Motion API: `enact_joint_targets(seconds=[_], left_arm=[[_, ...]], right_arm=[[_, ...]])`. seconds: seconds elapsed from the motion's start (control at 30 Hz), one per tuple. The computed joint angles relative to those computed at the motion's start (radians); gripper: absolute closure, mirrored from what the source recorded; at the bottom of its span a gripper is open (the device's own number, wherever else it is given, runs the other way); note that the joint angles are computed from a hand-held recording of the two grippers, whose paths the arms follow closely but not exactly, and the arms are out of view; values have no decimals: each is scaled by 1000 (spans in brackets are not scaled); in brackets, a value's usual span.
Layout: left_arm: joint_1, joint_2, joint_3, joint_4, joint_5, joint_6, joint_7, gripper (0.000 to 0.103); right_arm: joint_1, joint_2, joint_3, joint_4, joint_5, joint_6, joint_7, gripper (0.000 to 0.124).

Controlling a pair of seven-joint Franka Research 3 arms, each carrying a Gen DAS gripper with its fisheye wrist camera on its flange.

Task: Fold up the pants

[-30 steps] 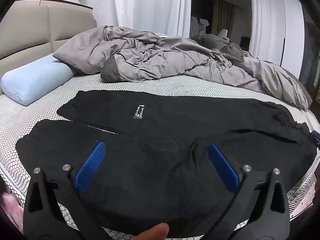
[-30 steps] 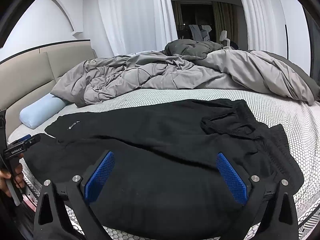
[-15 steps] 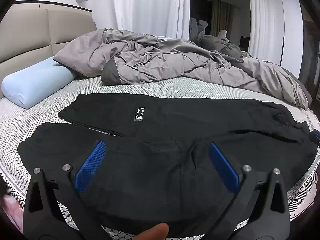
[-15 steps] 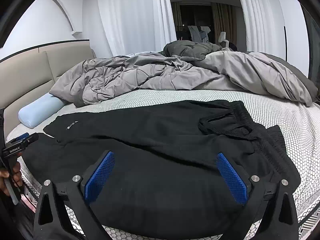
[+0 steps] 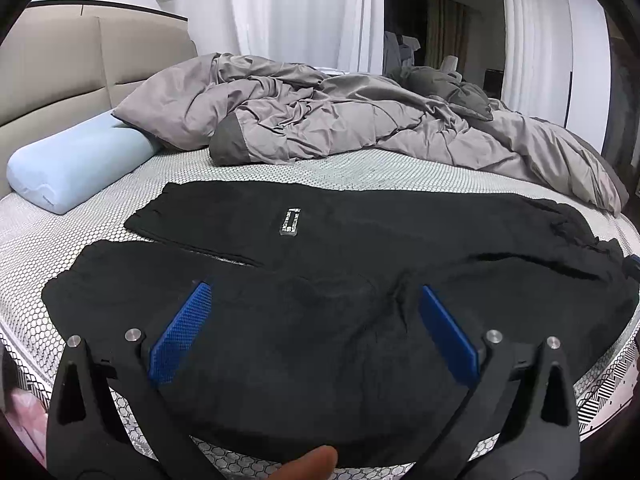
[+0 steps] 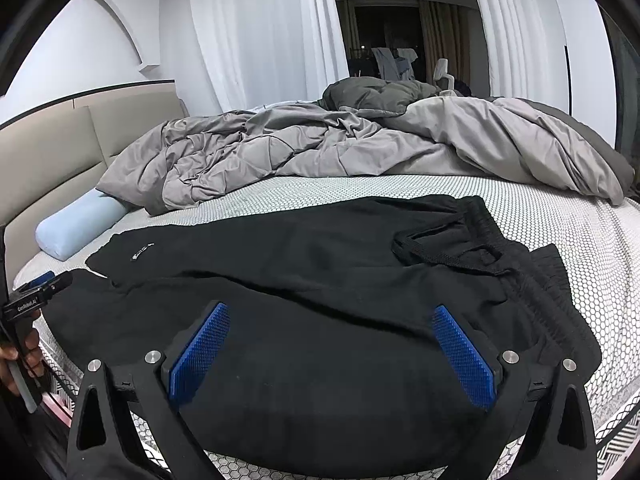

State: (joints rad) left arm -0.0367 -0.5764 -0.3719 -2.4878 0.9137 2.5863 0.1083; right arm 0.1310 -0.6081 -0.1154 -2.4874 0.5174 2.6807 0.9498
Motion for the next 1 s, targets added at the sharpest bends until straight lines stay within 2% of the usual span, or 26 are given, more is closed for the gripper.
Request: enact_joint_targets(seconds=[0.27, 0.47, 0.57, 0.63, 0.73, 0.83, 0.9, 0.93, 1.0], left_arm=[[0, -83, 43, -72, -42, 31, 25, 1], [13, -155, 80, -147, -113, 12, 86, 1], [15, -237, 143, -230, -187, 37, 114, 1], [37, -291, 162, -275, -222, 33, 136, 1], [73, -356, 207, -344, -270, 38, 181, 1], [80, -390, 283, -402, -348, 47, 242, 1], [83, -410, 339, -444, -396, 71, 286, 11], [85, -418, 363, -461, -414, 92, 306, 13], [109, -427, 382, -486, -426, 135, 347, 19]], right_arm=[[-13, 15, -2, 9, -6, -4, 22, 21], [-10, 22, -1, 3, -13, -5, 6, 21], [-19, 52, -6, 28, -23, -71, 18, 21], [-36, 70, -6, 44, -38, -116, 27, 21], [-64, 80, 7, 50, -63, -130, 44, 21], [-81, 80, 12, 43, -76, -111, 54, 21], [-92, 84, 15, 41, -89, -102, 61, 21], [-96, 86, 14, 41, -93, -100, 63, 21], [-101, 89, 11, 42, -97, -99, 68, 21]])
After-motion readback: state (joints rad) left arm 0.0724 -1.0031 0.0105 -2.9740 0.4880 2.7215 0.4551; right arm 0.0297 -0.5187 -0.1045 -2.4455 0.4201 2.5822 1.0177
